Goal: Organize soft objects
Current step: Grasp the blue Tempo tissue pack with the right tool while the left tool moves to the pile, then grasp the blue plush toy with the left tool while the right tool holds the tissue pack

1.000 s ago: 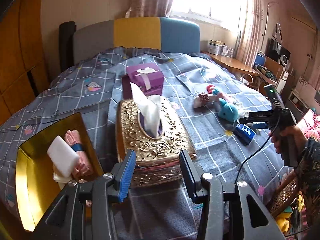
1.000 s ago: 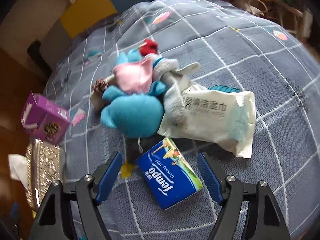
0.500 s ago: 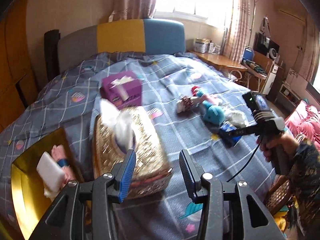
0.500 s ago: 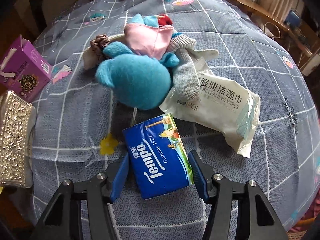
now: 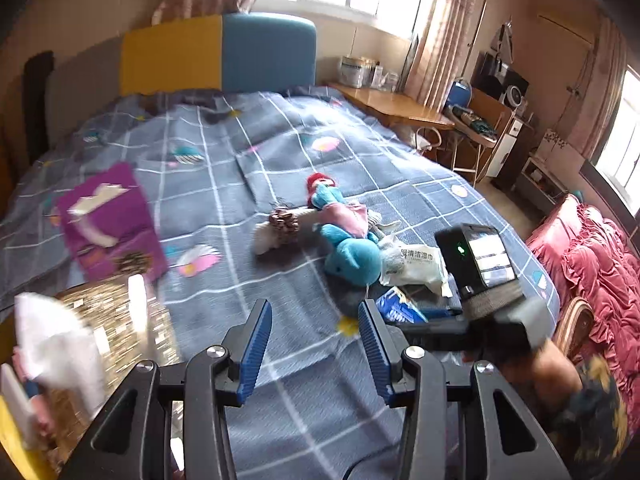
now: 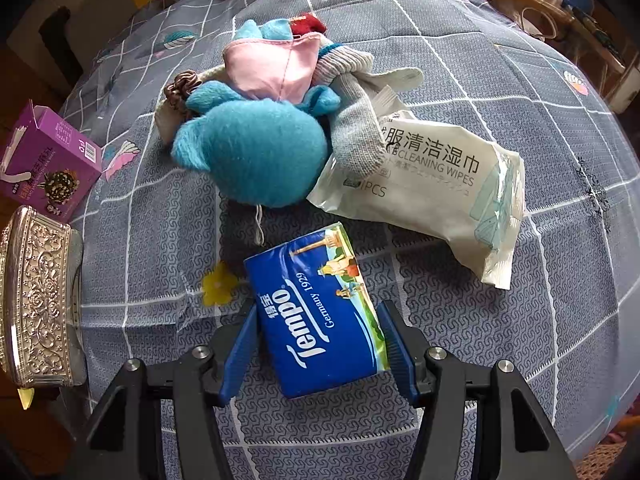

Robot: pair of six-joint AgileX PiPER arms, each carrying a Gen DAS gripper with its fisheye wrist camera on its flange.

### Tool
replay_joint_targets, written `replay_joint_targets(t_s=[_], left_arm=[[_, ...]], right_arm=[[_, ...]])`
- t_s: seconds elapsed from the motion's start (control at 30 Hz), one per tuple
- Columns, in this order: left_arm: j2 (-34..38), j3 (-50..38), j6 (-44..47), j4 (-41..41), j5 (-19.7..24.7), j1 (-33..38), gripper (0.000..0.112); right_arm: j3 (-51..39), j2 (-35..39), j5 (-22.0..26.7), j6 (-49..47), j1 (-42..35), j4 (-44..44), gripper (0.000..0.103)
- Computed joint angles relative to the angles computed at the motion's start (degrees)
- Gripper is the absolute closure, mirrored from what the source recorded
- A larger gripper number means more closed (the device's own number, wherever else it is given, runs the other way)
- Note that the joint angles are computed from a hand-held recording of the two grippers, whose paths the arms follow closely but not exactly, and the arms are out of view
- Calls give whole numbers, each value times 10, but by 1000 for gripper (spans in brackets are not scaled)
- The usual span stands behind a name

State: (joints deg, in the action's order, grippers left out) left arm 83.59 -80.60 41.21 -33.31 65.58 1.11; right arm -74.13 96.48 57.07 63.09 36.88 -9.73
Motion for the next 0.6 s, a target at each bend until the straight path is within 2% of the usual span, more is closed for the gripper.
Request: replay_joint_targets(t_s=[0.2,0.37,0.5,0.6], left_arm=[[101,-54,-74,14,-9,-76,67],[173,-109,-108,15,-7,-116,53],[226,-164,-147,35,-1,-147,52],[269,-210,-171,34,20,-159,51]], right_arm=[[-4,5,-8,-7,-11,10,43],[3,1,-14,-2,-10,10,43],[-2,5,-9,1,-6,6,43],[10,-3,-23,4,-11,13,43]])
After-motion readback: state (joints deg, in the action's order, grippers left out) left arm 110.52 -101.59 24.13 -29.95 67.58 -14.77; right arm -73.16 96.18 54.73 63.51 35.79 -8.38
